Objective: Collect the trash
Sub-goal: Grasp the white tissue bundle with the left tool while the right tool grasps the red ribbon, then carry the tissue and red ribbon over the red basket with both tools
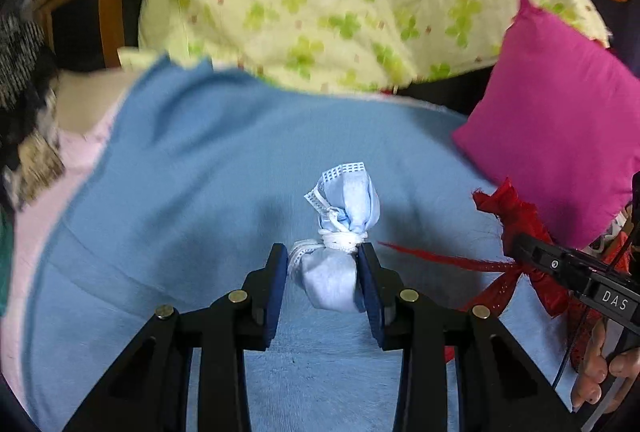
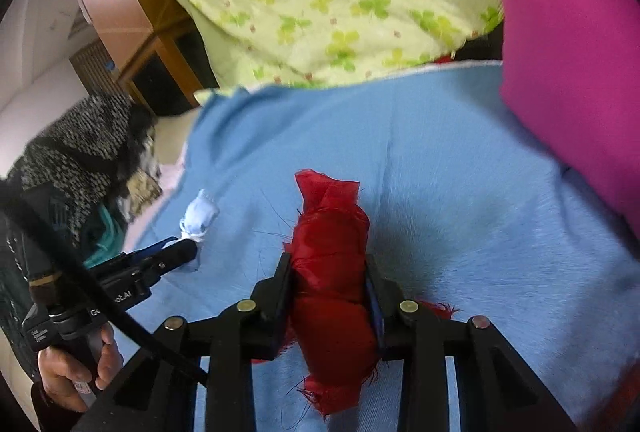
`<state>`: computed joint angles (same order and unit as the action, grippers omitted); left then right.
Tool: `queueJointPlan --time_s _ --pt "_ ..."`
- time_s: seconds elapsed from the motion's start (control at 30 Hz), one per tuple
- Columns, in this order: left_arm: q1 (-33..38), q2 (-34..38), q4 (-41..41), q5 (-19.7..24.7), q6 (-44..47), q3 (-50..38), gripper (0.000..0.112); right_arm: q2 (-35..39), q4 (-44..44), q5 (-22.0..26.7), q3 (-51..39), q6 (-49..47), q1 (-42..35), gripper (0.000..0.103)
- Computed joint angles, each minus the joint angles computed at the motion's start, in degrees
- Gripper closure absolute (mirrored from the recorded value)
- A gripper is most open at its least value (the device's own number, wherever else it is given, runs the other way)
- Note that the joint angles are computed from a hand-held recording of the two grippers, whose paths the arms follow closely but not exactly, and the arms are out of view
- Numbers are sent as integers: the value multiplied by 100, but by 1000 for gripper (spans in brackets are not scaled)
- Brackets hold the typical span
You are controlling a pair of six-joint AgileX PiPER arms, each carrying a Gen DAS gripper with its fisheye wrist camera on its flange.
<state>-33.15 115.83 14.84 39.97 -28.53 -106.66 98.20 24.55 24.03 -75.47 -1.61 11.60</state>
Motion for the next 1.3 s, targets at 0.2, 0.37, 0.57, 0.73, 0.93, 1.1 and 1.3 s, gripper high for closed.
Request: queueJointPlan --time_s 0.2,0.37,0.57,0.73,0.93,1.1,1.3 --pt "-616 -668 1670 85 -1230 366 75 -1027 -312 -366 647 405 141 69" --pt "-1086 -930 2660 335 -1800 375 75 -1912 -1569 -566 1053 1596 372 69" --pt "-1574 -1066 3273 627 -2027 291 74 -3089 -2855 -701 1829 3008 550 69" --pt "-1944 -1057 3579 859 -2077 133 74 -3728 -2950 -482 2069 3091 485 69" --pt "-2290 -904 3681 1035 -2016 -178 74 -4396 -2977 -252 2310 3111 344 69" --pt "-2477 -674 3612 1165 -1789 -524 74 -4702 -1857 -143 2409 2038 -272 69" --pt "-2651 -407 3515 1301 -1623 -1016 74 -5109 -1540 199 2468 1673 -638 69"
